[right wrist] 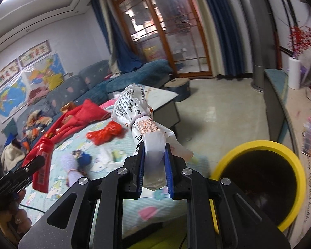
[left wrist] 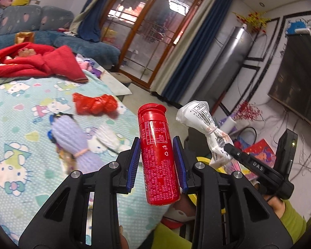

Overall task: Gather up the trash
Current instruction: 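Carry the red bottle and white bag over the trash bin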

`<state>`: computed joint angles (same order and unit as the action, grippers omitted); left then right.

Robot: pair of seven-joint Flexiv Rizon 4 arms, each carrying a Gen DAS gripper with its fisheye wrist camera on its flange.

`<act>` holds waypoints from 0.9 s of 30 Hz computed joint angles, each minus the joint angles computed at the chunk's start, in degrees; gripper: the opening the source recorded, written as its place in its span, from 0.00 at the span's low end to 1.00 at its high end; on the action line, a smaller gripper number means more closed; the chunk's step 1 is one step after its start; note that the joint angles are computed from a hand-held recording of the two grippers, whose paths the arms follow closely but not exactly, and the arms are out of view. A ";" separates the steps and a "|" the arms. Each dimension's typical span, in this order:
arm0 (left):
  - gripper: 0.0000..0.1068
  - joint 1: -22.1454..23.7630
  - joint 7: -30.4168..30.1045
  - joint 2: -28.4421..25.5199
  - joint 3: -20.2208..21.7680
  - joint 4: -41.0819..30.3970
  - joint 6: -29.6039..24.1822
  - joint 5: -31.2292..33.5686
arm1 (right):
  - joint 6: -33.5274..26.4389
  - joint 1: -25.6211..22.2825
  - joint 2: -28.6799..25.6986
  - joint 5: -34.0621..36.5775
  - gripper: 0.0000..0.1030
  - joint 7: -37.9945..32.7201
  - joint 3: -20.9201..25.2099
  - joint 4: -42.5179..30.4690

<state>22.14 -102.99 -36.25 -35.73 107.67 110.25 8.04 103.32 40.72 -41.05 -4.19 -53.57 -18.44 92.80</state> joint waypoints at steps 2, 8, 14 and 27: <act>0.23 -0.30 0.76 -0.49 -0.54 -0.61 -0.79 0.48 | 0.21 0.71 0.33 1.12 0.17 0.50 -1.55 1.11; 0.23 -0.79 5.40 -3.31 -3.84 -2.95 -2.93 1.05 | 1.43 3.64 1.07 5.33 0.17 2.17 -6.91 4.56; 0.23 -2.62 10.23 -5.70 -5.17 -4.99 -3.86 -0.15 | 1.89 5.46 1.26 8.07 0.17 2.91 -10.07 6.87; 0.23 -6.51 18.90 -9.68 -6.73 -9.19 -7.74 -4.44 | 1.80 8.22 1.27 11.73 0.17 4.60 -15.47 10.48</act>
